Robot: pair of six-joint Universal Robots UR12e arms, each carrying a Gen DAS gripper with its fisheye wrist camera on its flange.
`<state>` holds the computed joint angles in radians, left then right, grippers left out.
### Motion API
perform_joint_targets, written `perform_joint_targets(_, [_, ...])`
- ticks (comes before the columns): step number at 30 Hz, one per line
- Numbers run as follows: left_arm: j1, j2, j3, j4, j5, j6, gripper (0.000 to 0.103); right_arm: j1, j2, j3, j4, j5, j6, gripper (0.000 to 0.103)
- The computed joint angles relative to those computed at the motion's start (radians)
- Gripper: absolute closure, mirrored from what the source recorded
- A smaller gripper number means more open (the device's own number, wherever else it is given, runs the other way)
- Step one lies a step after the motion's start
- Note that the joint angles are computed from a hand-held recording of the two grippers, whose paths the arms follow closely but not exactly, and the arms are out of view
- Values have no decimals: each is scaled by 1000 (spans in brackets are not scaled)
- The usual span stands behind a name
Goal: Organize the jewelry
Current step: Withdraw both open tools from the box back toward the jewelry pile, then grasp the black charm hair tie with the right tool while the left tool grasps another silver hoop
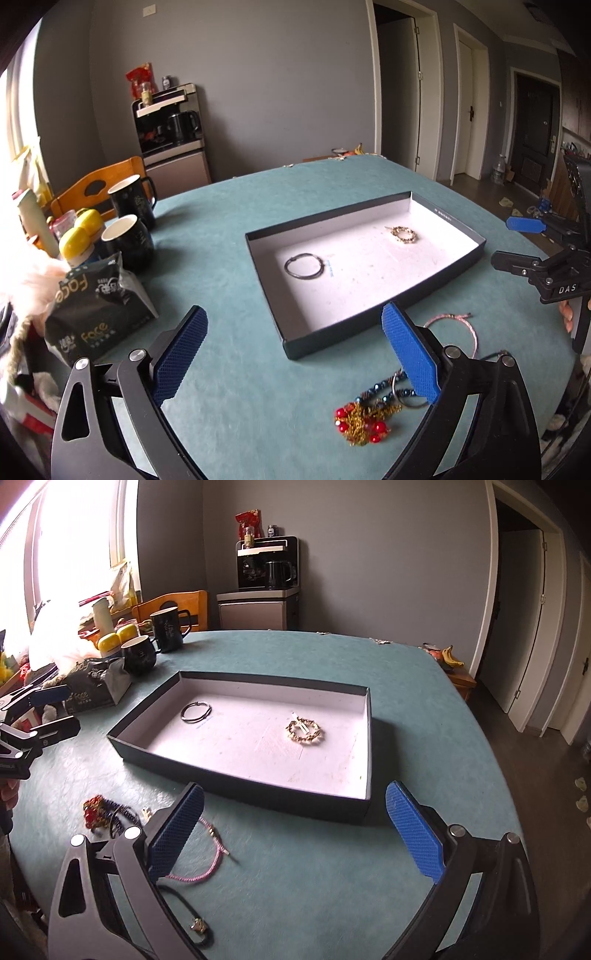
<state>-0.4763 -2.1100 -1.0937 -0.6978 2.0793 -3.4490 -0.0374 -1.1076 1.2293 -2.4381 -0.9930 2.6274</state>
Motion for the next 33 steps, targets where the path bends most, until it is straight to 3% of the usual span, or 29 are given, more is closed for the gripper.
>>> perform_joint_targets(9, [-9, 37, -77, -41, -41, -30, 6, -22, -66, 98, 75, 48, -106, 6])
perform_joint_targets(12, [-9, 44, -94, -35, -89, -30, 6, -27, -76, 111, 117, 65, -133, 6])
perform_joint_targets(22, [-21, 15, -61, -58, -209, 70, 6, -31, -107, 147, 263, 106, -316, 6])
perform_joint_targets(29, [-30, -2, -34, -79, -227, 113, 6, -31, -111, 158, 253, 101, -341, 6])
perform_joint_targets(30, [-31, -2, -33, -80, -228, 116, 6, -31, -111, 160, 241, 101, -339, 7])
perform_joint_targets(33, [-29, -6, -27, -92, -232, 112, 6, -31, -110, 160, 228, 91, -343, 26])
